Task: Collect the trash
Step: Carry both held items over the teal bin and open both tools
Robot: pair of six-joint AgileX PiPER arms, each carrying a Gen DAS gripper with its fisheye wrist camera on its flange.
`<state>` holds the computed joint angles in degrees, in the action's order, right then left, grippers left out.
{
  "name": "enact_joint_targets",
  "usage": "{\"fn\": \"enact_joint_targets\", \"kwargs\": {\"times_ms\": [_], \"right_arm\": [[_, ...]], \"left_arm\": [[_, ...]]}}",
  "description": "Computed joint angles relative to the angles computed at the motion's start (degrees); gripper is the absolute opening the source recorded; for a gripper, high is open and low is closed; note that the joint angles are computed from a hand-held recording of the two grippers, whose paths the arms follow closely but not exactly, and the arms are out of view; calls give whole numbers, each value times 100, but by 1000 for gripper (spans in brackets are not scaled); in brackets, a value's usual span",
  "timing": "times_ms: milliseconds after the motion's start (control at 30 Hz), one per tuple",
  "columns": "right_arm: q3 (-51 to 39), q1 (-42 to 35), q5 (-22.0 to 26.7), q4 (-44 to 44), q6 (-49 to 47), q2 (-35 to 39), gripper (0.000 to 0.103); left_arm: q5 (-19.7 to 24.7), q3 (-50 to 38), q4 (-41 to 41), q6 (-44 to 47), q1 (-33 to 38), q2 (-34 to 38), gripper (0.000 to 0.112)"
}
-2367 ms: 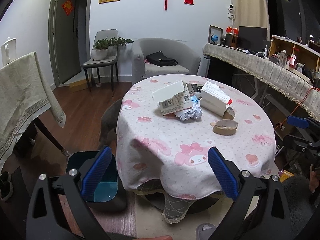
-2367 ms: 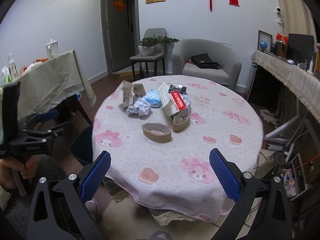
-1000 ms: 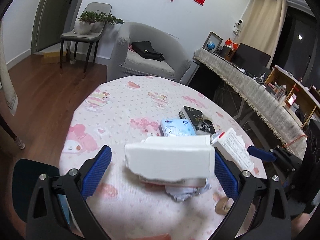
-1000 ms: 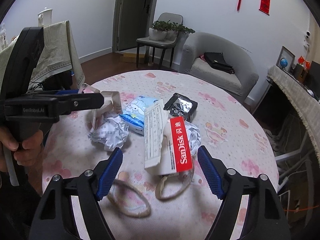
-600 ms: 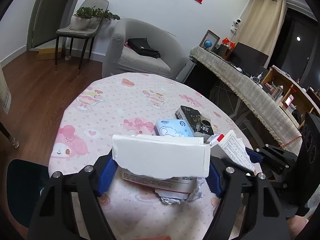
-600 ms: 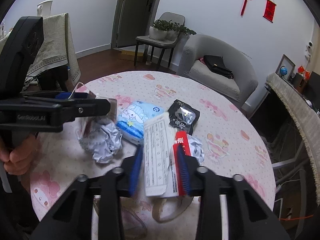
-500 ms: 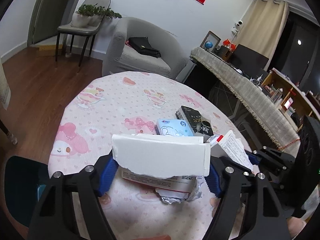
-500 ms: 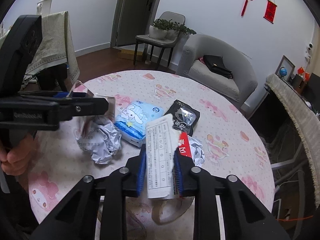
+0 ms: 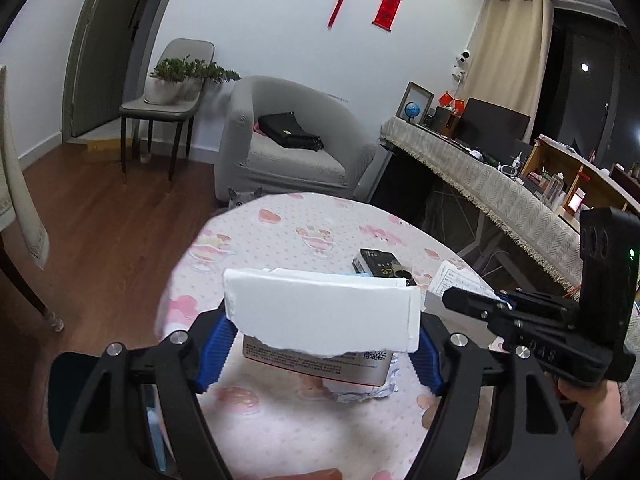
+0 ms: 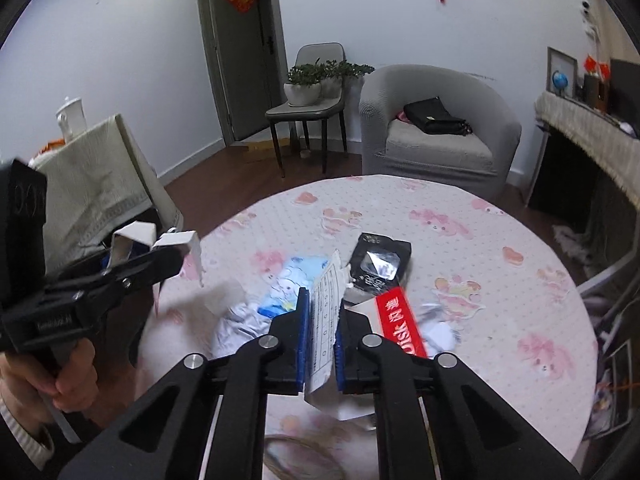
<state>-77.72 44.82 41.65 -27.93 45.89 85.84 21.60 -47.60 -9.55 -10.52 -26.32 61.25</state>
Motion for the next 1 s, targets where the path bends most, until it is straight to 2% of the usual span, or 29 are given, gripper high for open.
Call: {"fn": "enact_joint_targets", "kwargs": {"times_ms": [200,467,600,767,900,1000], "right_arm": [[-209,71,-150,242,64,20,4],[-225,-283,-1064,1802,-541,142,4],[-330,-333,-1292,2349,-780,273,4],[-756,-47,-1167,2061,-543,540,4],[-1178,162,-1066,2032,-569,842,4],[-1252,124,-1274,2641,-936,973,4]], "left_arm": [[281,76,-734,820,510,-309,77],[497,244,-859,1248,958,-651,77],[642,323,-912,1555,1242,-816,77],[996,470,-1781,2688,2099,-1012,77],[1323,526,-2165,3352,2801,-1093,77],[1621,587,-2557,3988,3473,-1089,77]]}}
